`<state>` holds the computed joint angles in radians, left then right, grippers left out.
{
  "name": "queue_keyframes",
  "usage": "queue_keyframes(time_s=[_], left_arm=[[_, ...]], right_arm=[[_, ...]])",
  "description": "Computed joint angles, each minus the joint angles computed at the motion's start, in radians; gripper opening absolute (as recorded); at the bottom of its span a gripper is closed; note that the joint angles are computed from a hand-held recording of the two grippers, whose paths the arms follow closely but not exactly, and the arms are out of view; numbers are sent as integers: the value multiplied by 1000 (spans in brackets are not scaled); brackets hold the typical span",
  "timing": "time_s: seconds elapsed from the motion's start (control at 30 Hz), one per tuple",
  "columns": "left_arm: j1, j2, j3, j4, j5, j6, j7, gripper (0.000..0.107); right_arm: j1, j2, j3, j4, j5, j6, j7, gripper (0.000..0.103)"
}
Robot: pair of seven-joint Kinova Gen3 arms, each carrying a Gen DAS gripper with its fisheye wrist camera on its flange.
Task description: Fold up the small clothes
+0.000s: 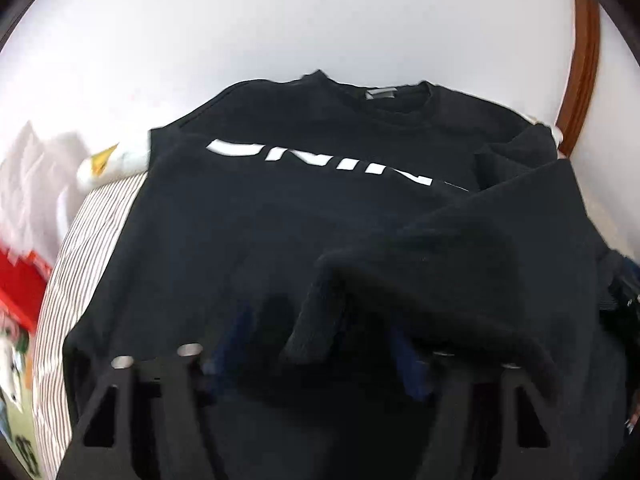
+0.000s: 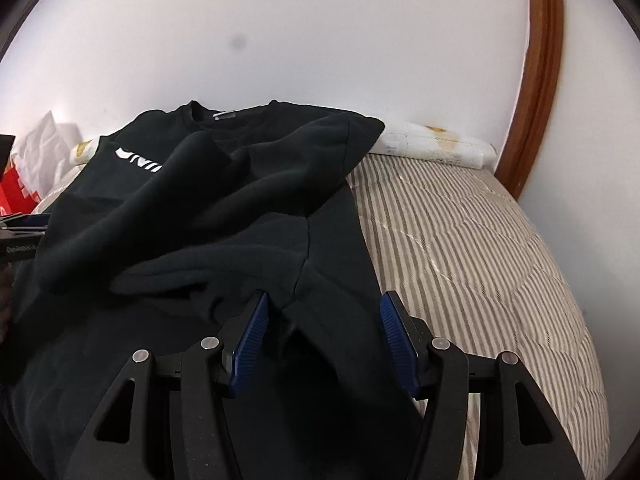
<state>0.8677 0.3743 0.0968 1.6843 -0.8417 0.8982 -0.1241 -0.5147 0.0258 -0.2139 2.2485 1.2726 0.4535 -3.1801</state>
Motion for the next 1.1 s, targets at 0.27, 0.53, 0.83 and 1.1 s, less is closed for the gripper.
queue_keyframes(time_s=[0.27, 0.53, 0.83, 1.1], left_arm=[[75, -20, -40, -19, -211, 117, 107, 10], [30, -56, 42, 56, -244, 203, 97, 13], [5, -153, 111, 259, -151, 123, 237, 57], [-62, -294, 183, 407, -156, 0, 423, 68]], right_arm=[[122, -76, 48, 54, 215, -109, -251, 11], [238, -53, 119, 81, 121, -253, -221, 16], [206, -146, 11, 94, -82, -58, 19, 26], [238, -262, -36, 113, -208, -86, 130, 31]])
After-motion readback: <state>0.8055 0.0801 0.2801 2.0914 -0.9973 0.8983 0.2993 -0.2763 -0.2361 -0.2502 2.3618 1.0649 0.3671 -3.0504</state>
